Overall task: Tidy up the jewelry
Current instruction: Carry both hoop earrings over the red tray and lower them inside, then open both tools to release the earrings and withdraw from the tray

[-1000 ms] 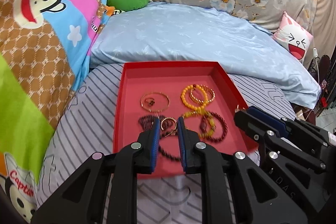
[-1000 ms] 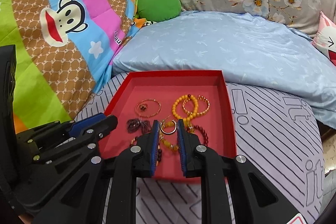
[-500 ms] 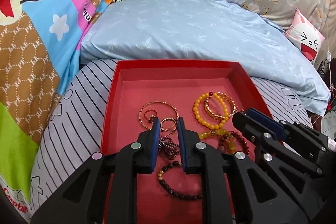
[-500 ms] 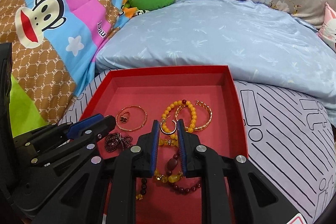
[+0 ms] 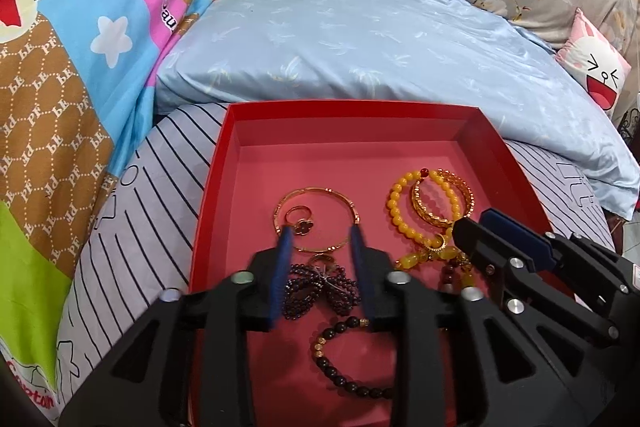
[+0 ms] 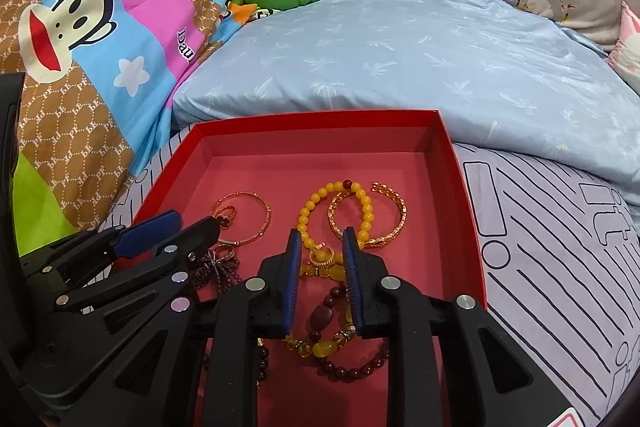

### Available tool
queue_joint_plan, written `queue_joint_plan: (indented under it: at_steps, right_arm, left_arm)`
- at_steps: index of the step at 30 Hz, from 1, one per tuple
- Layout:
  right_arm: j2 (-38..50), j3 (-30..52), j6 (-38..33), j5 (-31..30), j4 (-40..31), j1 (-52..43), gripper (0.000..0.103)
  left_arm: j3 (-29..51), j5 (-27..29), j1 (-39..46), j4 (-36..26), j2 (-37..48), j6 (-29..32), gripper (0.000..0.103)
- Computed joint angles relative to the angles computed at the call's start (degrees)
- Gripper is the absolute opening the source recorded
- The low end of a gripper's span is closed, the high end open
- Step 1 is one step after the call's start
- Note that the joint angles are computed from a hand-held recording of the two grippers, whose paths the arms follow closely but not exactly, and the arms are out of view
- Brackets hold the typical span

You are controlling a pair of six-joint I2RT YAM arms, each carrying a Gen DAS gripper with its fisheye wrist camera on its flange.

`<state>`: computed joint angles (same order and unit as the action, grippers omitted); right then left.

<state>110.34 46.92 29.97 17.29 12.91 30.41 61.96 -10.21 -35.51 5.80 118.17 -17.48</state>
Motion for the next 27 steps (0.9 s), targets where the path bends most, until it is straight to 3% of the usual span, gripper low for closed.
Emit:
queue_joint_plan:
  at_steps: [4,7,15,23,25,27]
  right_arm:
    - [-1.07,-0.7,0.36,1.45,-0.66,0.75,0.023]
    - [-2.42,-1.65,0.87,2.8,-1.15,1.27,0.024]
    - [-7.96,-6.13,2.63,6.04,-1.95,2.81,0.044]
    - [-14.04,-11.0,5.05,10.38,-4.26,6.42,0.051]
    - [-15.14,-11.92,6.13,11.76,-5.03,7.69,0.053]
    - [-16.56,-13.14,7.72,13.54,-6.04,9.23,0.061]
  left_arm:
    - [-0.65,-0.82,-0.43,-0.18,-0.62,0.05,0.034]
    - [-1.49,-2.28,-0.85,-0.62,-1.62,-0.38,0.043]
    - [-5.92,-3.21,-1.59,0.0,-5.86,-1.79,0.054]
    - [-11.33,-5.45,-3.85,0.47,-10.79,-3.2,0.063]
    - [-12.8,-6.73,-4.53,0.27,-12.02,-4.16,0.069]
    - [-14.35,-7.9,-5.07,0.4,-13.24,-5.12,0.073]
